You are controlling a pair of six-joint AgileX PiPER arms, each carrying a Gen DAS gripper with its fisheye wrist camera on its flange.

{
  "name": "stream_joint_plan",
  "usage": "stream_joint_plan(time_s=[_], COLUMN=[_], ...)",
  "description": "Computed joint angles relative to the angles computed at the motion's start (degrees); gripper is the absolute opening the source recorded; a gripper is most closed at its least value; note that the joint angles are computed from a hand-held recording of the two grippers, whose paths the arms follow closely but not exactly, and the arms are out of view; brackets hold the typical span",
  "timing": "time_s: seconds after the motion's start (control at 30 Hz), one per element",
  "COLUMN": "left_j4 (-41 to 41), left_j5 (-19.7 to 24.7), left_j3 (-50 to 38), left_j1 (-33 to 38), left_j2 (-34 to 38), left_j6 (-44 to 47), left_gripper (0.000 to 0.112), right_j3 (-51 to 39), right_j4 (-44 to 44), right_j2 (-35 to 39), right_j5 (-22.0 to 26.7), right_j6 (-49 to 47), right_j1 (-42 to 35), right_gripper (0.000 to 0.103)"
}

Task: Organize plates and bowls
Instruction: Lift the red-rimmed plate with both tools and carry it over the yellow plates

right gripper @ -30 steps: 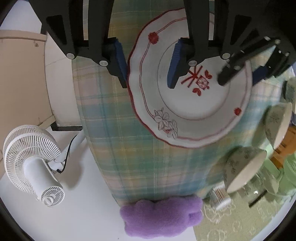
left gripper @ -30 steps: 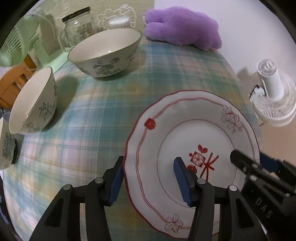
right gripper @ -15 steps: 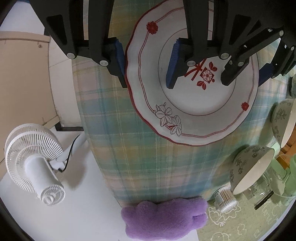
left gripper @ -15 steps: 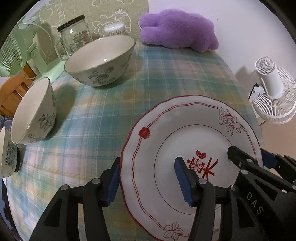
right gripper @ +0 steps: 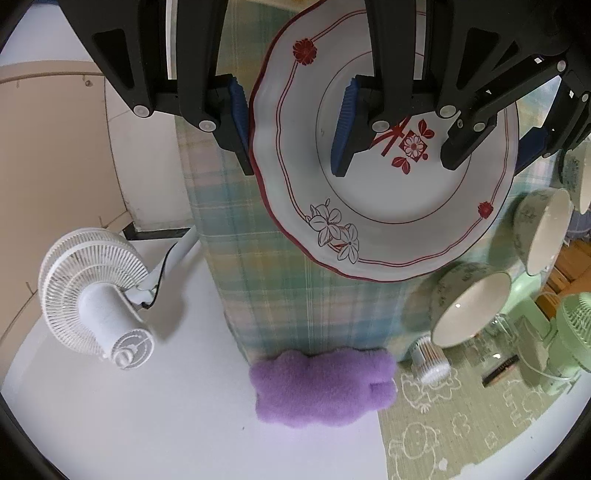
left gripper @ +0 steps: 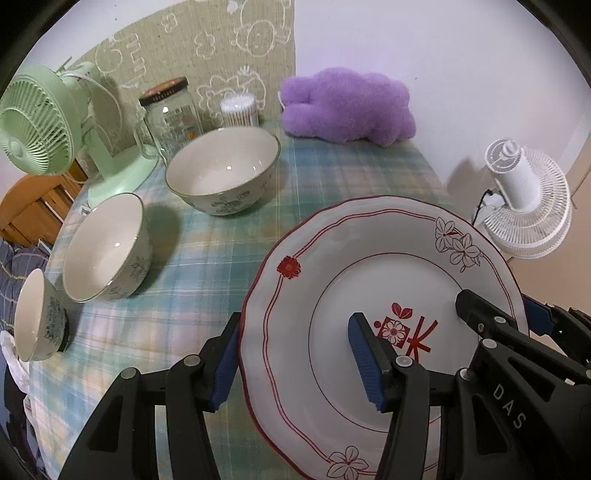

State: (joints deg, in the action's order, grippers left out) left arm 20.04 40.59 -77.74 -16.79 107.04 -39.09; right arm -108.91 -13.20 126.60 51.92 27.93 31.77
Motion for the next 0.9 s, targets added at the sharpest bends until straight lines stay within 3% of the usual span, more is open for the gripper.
stream_joint_plan(time_s=[0.63,0.9], left_j4=[-0.2,-1.5], left_j5=[-3.6,-4.8], left_j3=[22.4,28.7], left_j1=[-9.0,-13.4], left_j2=[-19.3,-23.0], left_j6=[-3.3,-3.1], left_gripper=[0.056,0.056], right_j3=[34.6,44.4], right_j4=[-13.3,-16.4], right_j2=[-24.4,-29.9], right_j5=[-3.2,-2.2], right_j6=[26.7,37.1], right_j1=[9.9,14.3], right_gripper=[0.045,0.045])
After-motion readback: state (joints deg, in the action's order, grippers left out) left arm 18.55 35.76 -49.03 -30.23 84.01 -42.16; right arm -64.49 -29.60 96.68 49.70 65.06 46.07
